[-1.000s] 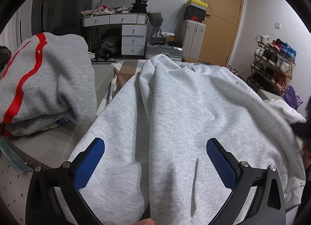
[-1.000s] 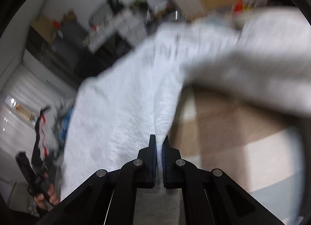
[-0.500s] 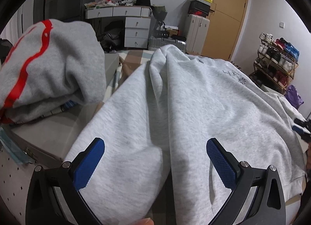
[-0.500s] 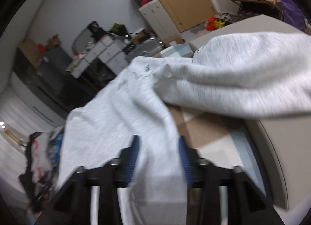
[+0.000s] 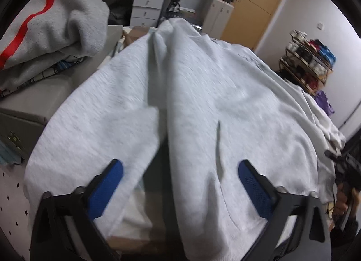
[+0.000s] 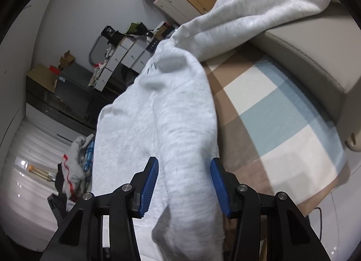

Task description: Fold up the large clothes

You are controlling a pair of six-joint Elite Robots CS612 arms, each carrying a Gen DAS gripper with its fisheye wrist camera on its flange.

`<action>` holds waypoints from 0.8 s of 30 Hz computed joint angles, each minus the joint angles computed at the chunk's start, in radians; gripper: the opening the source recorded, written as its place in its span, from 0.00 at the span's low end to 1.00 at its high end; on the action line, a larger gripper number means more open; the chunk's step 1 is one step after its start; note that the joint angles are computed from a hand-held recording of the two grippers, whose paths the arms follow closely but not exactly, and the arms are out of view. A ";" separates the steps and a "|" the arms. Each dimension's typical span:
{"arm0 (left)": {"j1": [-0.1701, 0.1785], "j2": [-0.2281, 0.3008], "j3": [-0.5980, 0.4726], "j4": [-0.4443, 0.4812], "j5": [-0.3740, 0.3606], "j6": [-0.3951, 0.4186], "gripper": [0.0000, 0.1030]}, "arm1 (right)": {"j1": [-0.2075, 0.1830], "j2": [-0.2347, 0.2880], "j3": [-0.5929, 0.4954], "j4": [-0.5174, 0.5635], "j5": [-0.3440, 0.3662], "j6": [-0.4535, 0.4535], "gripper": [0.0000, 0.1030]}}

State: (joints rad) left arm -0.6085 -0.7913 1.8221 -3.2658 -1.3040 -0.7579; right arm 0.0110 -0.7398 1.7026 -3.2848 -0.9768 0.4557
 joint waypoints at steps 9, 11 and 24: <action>-0.015 -0.021 0.024 0.007 -0.043 0.079 0.91 | 0.006 -0.016 0.033 -0.023 -0.039 0.006 0.46; -0.016 -0.022 0.025 0.035 -0.055 0.082 0.91 | 0.007 -0.016 0.038 -0.025 -0.044 0.008 0.46; -0.025 0.000 0.031 -0.138 -0.006 0.064 0.01 | 0.028 -0.014 0.019 0.012 -0.114 -0.010 0.38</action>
